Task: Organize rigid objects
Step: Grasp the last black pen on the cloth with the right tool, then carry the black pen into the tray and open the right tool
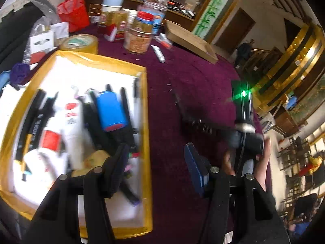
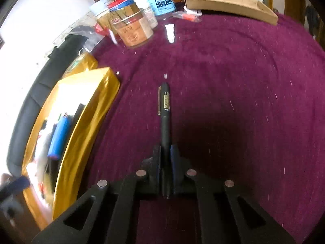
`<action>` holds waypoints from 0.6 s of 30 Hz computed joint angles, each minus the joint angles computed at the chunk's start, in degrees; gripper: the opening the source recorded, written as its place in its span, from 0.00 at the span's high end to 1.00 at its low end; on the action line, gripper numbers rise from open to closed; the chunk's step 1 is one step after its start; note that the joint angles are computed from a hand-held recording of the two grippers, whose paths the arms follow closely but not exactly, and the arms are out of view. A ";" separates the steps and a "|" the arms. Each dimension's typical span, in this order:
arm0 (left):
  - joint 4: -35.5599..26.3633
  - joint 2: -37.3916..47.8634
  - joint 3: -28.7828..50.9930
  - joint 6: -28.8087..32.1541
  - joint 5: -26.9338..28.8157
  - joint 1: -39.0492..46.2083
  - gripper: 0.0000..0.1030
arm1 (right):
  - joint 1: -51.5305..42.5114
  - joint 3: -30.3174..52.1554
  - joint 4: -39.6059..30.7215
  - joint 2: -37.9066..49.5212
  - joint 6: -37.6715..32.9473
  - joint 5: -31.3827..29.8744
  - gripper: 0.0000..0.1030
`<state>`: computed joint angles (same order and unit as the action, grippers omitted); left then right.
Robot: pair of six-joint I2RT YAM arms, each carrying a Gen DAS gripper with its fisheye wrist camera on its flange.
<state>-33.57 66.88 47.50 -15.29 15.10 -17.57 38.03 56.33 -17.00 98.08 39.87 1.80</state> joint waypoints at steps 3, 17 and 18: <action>1.57 3.14 2.11 -3.02 -0.35 -4.85 0.46 | 0.91 -10.46 4.22 -8.67 4.47 -3.61 0.92; 12.22 24.13 4.70 -14.74 4.09 -20.24 0.58 | 19.49 -32.54 7.23 -34.73 26.41 9.03 0.92; 12.39 23.72 4.51 -14.49 3.04 -20.51 0.60 | 20.56 -33.35 8.19 -35.84 26.92 9.82 0.92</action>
<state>-21.18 90.60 52.01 -29.77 18.14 -38.08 58.59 22.99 -8.81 62.24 66.79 11.62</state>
